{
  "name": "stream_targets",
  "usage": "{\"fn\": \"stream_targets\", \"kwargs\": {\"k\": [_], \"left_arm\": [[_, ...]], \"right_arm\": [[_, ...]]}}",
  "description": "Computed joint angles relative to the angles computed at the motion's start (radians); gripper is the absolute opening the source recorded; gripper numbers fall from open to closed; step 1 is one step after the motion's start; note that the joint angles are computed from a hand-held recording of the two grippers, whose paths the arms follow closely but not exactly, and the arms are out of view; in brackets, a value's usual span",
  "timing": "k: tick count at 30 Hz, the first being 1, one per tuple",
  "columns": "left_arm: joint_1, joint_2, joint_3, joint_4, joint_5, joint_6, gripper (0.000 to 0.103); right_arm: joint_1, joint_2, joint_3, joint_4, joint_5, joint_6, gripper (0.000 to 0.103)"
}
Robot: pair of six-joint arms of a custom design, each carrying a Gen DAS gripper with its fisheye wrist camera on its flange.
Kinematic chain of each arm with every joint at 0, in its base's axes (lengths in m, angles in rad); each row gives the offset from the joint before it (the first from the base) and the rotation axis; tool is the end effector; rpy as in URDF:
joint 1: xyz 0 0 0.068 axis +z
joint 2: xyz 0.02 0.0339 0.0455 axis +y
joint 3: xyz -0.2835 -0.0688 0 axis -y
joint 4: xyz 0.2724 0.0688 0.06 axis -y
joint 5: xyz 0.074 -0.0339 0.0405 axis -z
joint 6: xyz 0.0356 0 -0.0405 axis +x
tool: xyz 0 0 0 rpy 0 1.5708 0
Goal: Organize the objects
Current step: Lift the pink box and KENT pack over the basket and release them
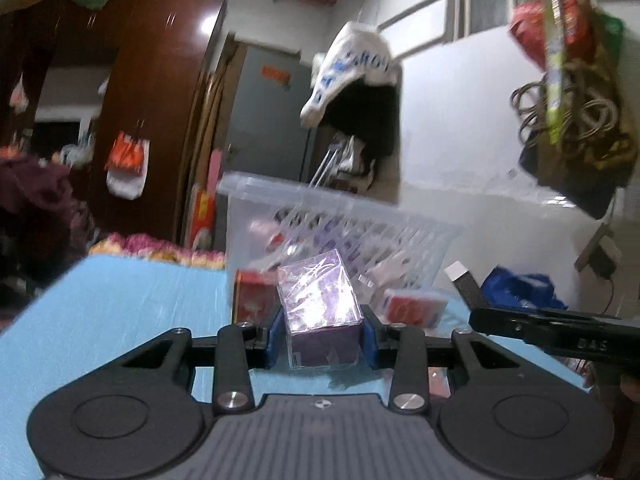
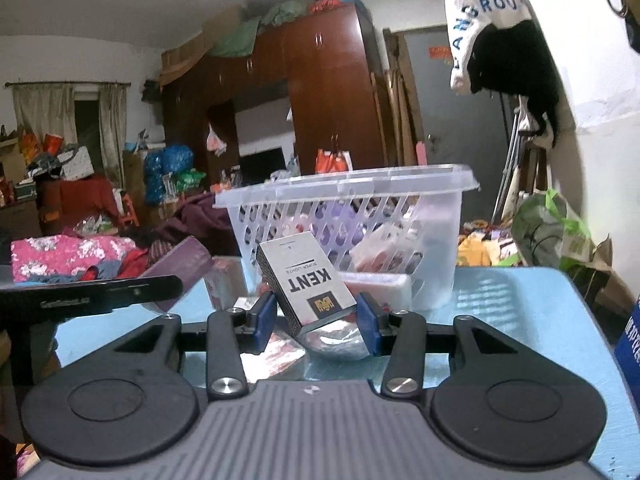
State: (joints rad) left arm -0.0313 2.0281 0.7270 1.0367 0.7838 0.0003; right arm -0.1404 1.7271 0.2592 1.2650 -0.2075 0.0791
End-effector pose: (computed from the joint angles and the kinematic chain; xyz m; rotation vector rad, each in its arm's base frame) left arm 0.3704 -0.0367 0.0954 0.5751 1.7233 -0.7363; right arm 0.2569 -0.0289 0.1068 0.0444 1.7708 0.1396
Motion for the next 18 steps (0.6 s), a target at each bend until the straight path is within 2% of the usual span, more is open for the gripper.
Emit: {"fn": "stream_targets", "kwargs": {"k": [4,7,8,10,12,13,15,17,18], "left_arm": [[0.023,0.009,-0.012,0.106,0.061,-0.089,0.042],[0.028,-0.041,-0.001,0.105,0.085,-0.130,0.042],[0.022,-0.073,0.014,0.072,0.085,-0.126,0.042],[-0.004,-0.130,0.076,-0.019,0.084,-0.115,0.042],[-0.045,-0.172,0.191,-0.212,0.056,-0.078,0.042],[-0.071,-0.173,0.259,-0.316,0.020,-0.051,0.042],[-0.130,-0.128,0.451,-0.580,-0.092,0.019,0.043],[-0.168,-0.037,0.645,-0.795,-0.174,0.048,0.042],[-0.179,0.007,0.719,-0.863,-0.197,0.047,0.042]], "right_arm": [[-0.001,0.031,-0.040,0.142,0.031,0.027,0.047],[-0.006,-0.027,-0.058,0.192,0.056,0.048,0.047],[-0.002,-0.104,-0.045,0.123,0.074,0.039,0.047],[0.005,-0.258,0.037,-0.119,0.100,0.016,0.047],[0.006,-0.328,0.202,-0.422,0.124,-0.011,0.048],[0.004,-0.319,0.301,-0.560,0.126,-0.023,0.048],[0.004,-0.234,0.491,-0.741,0.154,-0.041,0.048],[0.016,-0.144,0.620,-0.836,0.212,-0.063,0.047],[0.018,-0.097,0.680,-0.885,0.226,-0.074,0.047]]}}
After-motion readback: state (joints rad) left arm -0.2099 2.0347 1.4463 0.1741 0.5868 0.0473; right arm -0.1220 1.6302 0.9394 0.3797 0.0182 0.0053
